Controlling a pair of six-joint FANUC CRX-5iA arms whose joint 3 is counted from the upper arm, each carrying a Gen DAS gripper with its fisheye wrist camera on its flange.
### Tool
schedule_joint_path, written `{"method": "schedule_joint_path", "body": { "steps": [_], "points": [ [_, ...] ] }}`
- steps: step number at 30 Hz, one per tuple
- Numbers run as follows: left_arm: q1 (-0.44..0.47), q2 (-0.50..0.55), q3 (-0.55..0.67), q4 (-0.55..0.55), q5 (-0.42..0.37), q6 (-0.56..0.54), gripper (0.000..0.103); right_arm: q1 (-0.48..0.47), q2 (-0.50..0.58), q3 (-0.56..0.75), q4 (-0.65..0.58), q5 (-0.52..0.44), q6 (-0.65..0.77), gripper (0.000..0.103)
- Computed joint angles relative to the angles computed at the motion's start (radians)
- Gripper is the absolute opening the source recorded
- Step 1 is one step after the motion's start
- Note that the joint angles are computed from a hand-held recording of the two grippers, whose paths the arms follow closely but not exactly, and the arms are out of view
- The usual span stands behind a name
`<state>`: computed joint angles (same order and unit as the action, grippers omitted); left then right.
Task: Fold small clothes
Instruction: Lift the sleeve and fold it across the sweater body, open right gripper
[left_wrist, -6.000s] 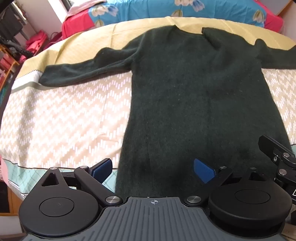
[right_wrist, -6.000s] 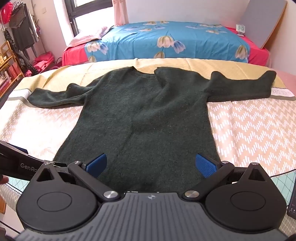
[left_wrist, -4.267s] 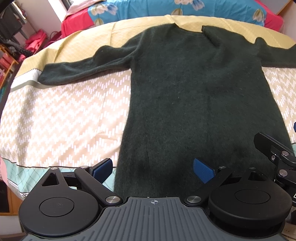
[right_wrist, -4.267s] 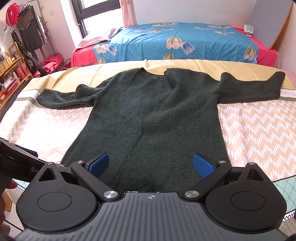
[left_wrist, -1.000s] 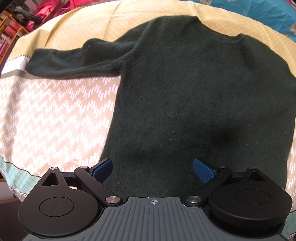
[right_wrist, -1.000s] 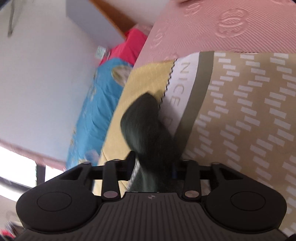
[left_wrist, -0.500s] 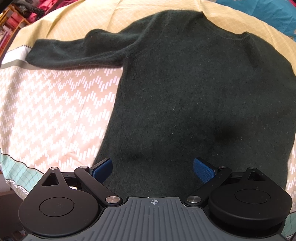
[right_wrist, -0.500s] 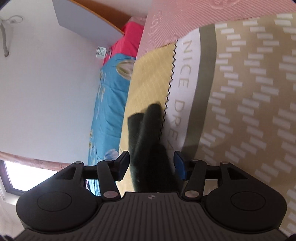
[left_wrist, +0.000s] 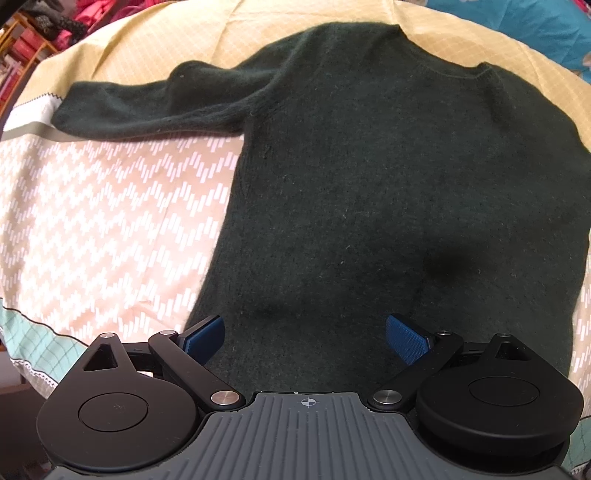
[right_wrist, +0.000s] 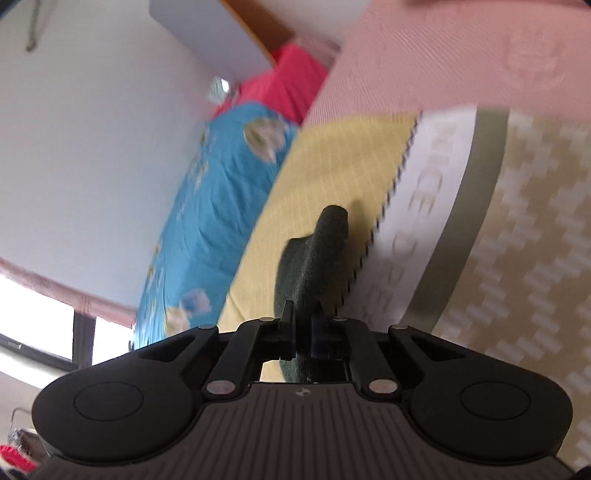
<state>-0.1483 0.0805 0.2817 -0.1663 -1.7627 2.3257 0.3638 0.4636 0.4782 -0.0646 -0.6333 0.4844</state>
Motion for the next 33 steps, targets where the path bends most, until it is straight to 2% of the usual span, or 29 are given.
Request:
{"method": "schedule_joint_path", "body": {
  "steps": [1, 2, 3, 5, 9, 11, 20, 27, 33],
  "points": [
    [0.001, -0.006, -0.005, 0.001, 0.004, 0.003, 0.103, 0.003, -0.029, -0.064, 0.067, 0.062, -0.092, 0.009],
    [0.003, -0.014, -0.013, 0.003, 0.009, 0.010, 0.103, 0.004, -0.042, -0.100, 0.135, 0.073, -0.186, 0.009],
    [0.006, -0.022, -0.022, 0.006, 0.013, 0.014, 0.103, 0.003, -0.039, -0.103, 0.189, 0.032, -0.255, 0.009],
    [0.012, -0.039, -0.039, 0.008, 0.020, 0.018, 0.103, 0.004, -0.018, -0.056, 0.223, -0.093, -0.260, 0.009],
    [0.026, -0.067, -0.075, 0.015, 0.037, 0.019, 0.103, 0.035, -0.055, -0.115, 0.352, -0.090, -0.310, 0.009],
    [0.033, -0.081, -0.092, 0.020, 0.052, 0.014, 0.103, 0.059, -0.045, -0.090, 0.406, -0.134, -0.278, 0.009],
    [0.032, -0.171, -0.162, -0.030, 0.108, -0.007, 0.103, 0.233, -0.057, -0.102, 0.689, -0.088, -0.031, 0.009],
    [0.092, -0.298, -0.274, -0.052, 0.131, -0.036, 0.103, 0.397, -0.009, -0.062, 0.741, -0.050, 0.233, 0.009],
    [0.162, -0.412, -0.356, -0.084, 0.119, -0.082, 0.103, 0.522, 0.102, 0.018, 0.710, -0.110, 0.430, 0.009]
  ]
}}
